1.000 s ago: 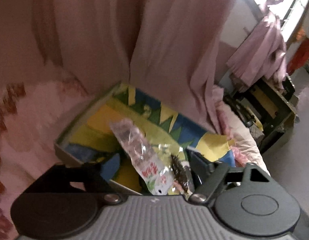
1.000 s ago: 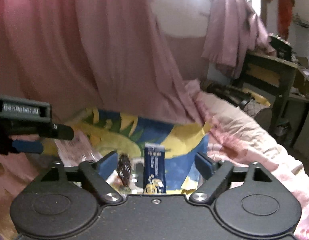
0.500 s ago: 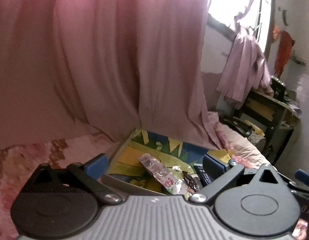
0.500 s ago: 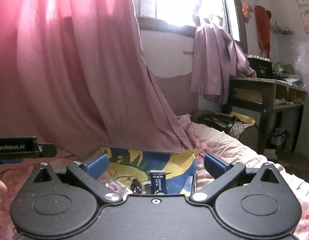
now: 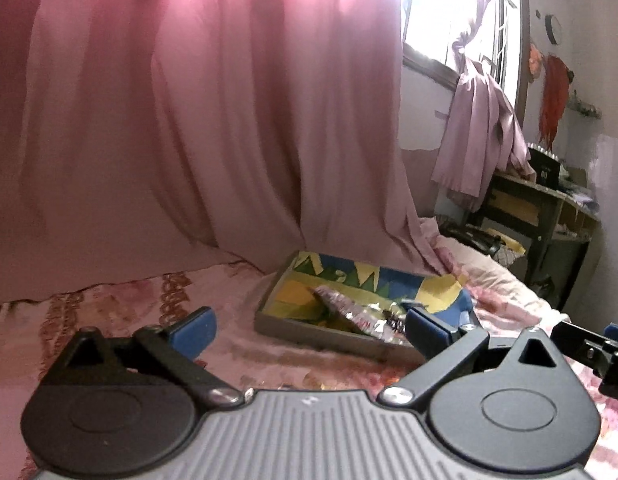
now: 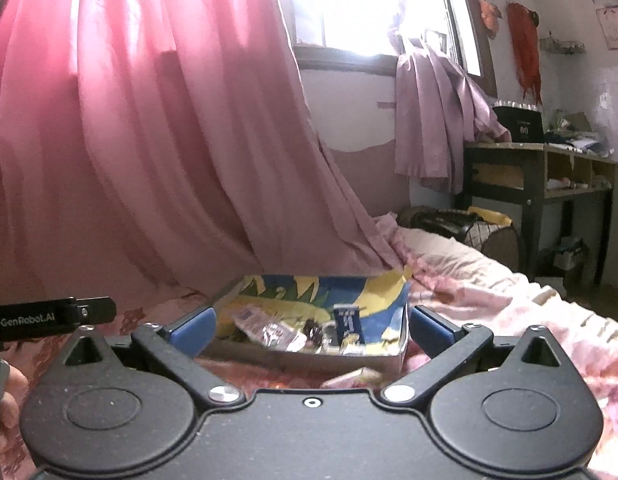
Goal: Organize snacks
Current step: 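Withdraw both open tools from the tray toward the snack row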
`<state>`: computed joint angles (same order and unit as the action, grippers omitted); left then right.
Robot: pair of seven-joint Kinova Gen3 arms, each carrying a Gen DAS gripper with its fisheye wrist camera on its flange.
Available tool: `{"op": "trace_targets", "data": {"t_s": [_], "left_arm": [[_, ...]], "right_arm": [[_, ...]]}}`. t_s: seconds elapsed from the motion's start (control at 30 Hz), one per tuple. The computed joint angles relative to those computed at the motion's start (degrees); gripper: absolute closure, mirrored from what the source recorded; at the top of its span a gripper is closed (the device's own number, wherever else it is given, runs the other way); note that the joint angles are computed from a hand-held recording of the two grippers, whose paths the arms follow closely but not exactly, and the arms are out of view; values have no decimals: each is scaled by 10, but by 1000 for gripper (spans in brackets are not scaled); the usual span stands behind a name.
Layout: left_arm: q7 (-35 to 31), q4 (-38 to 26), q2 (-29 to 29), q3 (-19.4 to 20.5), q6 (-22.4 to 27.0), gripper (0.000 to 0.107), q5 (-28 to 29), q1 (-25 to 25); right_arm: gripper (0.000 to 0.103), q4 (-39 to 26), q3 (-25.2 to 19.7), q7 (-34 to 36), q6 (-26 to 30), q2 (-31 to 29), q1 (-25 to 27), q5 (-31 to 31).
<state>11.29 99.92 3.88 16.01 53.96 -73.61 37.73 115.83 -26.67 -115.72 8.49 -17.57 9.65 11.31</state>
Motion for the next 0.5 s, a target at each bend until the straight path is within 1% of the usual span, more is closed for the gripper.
{"op": "trace_targets", "data": {"t_s": [0.07, 0.17, 0.37, 0.5], "left_arm": [[-5, 6, -7, 5, 11, 5, 9, 6], [-19, 15, -14, 14, 21, 5, 24, 9], [-52, 18, -21, 30, 42, 5, 58, 14], [-80, 13, -18, 36, 56, 5, 75, 21]], "right_arm": [[1, 5, 17, 6, 16, -12, -25, -7], [1, 12, 33, 8, 37, -26, -47, -15], [1, 9, 34, 1, 85, -39, -63, -12], [1, 1, 51, -3, 126, -36, -90, -14]]}}
